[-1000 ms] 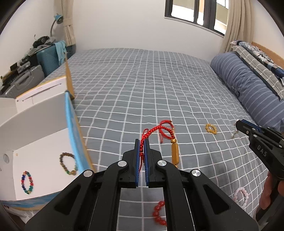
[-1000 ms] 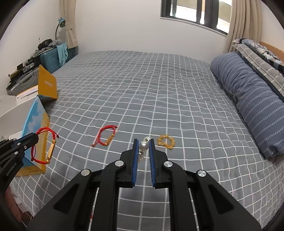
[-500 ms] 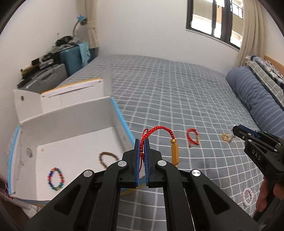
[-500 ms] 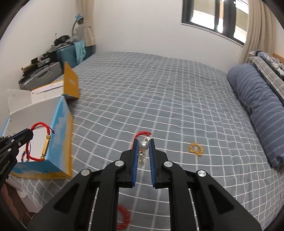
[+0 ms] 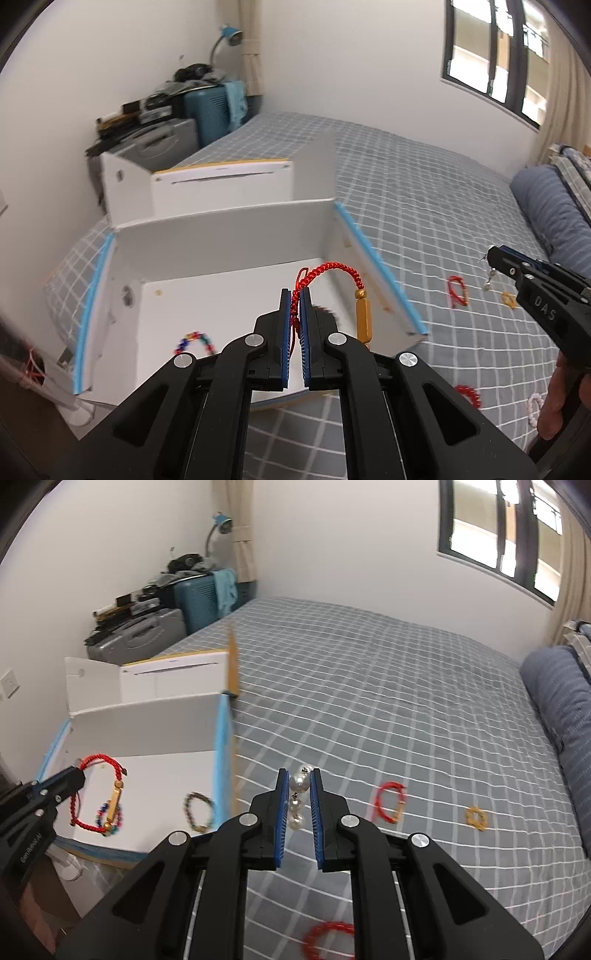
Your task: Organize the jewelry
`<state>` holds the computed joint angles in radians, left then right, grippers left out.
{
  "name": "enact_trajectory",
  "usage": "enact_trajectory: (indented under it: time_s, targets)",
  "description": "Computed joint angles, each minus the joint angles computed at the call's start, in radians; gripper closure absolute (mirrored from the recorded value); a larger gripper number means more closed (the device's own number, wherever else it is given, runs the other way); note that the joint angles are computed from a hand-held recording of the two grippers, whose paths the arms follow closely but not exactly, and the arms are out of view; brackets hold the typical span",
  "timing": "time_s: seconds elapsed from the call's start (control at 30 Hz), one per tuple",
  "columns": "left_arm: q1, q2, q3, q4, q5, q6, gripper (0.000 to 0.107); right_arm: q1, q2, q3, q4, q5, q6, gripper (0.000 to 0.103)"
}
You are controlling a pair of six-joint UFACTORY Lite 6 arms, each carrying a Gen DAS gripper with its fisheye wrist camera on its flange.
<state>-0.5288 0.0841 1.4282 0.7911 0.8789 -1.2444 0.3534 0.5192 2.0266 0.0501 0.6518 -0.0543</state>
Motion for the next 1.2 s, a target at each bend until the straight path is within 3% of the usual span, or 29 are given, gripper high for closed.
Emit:
enact_trajectory:
  time_s: [0.43, 0.93, 1.2]
  targets:
    - [0.257, -0.170, -0.265, -0.058, -0.127, 0.043, 0.102, 0.192, 0.182, 0.144, -0.122, 0.002, 0.158, 0.092]
    - [0.408, -0.103, -0.342, -0.097, -0.235, 0.118, 0.102, 0.241, 0.397, 0.337, -0.154, 0.086, 0.219, 0.092]
    - [0.420, -0.079, -0.342, -0.114, -0.248, 0.144, 0.100, 0.251, 0.404, 0.324, -0.184, 0.078, 0.245, 0.092]
